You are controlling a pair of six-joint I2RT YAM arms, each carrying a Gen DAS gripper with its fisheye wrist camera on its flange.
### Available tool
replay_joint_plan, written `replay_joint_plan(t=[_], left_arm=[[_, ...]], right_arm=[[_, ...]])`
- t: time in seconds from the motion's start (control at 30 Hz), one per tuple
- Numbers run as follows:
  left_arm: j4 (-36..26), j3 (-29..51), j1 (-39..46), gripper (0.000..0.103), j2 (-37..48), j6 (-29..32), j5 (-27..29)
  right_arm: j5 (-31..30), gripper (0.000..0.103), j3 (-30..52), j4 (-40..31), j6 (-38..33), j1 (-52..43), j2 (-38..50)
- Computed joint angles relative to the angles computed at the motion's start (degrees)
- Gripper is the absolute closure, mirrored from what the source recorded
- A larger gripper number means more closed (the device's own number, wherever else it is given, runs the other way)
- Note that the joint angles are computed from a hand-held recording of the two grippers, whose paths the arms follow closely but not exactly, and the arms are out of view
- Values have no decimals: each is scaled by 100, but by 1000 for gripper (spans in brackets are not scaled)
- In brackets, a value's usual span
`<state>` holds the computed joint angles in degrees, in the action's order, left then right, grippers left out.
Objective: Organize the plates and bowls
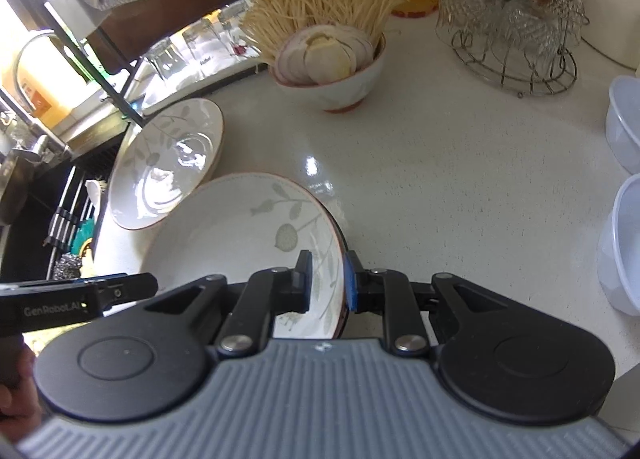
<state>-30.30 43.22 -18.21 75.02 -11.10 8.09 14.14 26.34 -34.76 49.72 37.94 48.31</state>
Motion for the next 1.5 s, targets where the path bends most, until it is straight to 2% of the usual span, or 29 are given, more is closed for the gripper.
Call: replay_joint_plan(t=[0.47, 0.87, 1.07, 1.23, 1.33, 1.5], left_arm=[[-764, 263, -498, 61, -1204, -164, -255], [-1131, 617, -999, 61, -1758, -378, -645], [-1380, 711, -1466, 61, -2158, -821, -1086], [-1480, 722, -1949, 61, -2263, -1302, -1494], [-1612, 784, -2401, 61, -2300, -1610, -1862], [-1924, 904, -3061, 61, -2364, -2216, -2451]], right_arm=[[1275, 82, 587, -1135, 379, 1291, -843], [2101, 82, 1145, -2167, 941, 2275, -1345], [2145, 82, 1313, -2428, 709, 2416, -1642], [2492, 82, 1544, -2859, 762, 2942, -1793], [2804, 82, 1694, -3357, 1247, 3551, -1884], [3636, 82, 1979, -4748, 3212, 5295, -1558]])
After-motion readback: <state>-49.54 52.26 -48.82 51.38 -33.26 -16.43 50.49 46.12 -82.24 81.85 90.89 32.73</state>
